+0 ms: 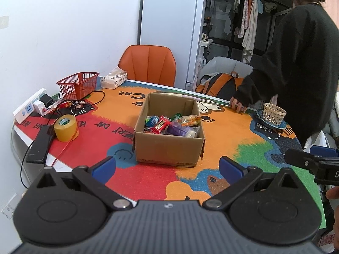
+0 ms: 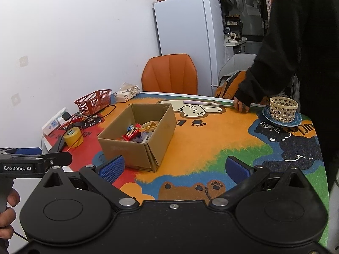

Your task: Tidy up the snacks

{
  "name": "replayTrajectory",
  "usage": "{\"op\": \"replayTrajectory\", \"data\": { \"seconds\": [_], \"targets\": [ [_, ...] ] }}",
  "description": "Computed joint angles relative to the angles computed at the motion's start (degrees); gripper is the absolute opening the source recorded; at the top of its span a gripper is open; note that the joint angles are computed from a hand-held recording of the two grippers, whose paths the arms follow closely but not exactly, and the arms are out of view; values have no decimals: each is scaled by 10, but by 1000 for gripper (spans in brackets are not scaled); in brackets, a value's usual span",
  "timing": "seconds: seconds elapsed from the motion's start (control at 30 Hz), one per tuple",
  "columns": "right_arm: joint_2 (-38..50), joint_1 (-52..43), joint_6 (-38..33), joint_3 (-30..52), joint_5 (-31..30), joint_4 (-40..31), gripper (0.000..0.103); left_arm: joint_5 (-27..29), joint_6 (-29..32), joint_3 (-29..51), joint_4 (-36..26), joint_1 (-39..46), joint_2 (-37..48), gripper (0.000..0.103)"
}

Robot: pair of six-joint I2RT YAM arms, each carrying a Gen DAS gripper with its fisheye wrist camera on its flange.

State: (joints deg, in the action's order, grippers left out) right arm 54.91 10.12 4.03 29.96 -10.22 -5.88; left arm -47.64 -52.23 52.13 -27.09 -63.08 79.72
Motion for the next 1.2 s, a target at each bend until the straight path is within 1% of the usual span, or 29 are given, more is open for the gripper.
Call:
{"op": "replayTrajectory", "data": {
  "seconds": [0.77,1.2],
  "targets": [
    [-6,3,-1,0,4,-5,103,4,5,-2,4,2,-2,103],
    [-11,6,-4,1,6,-6,103,-6,3,-4,3,-3,-7,103]
  ]
}}
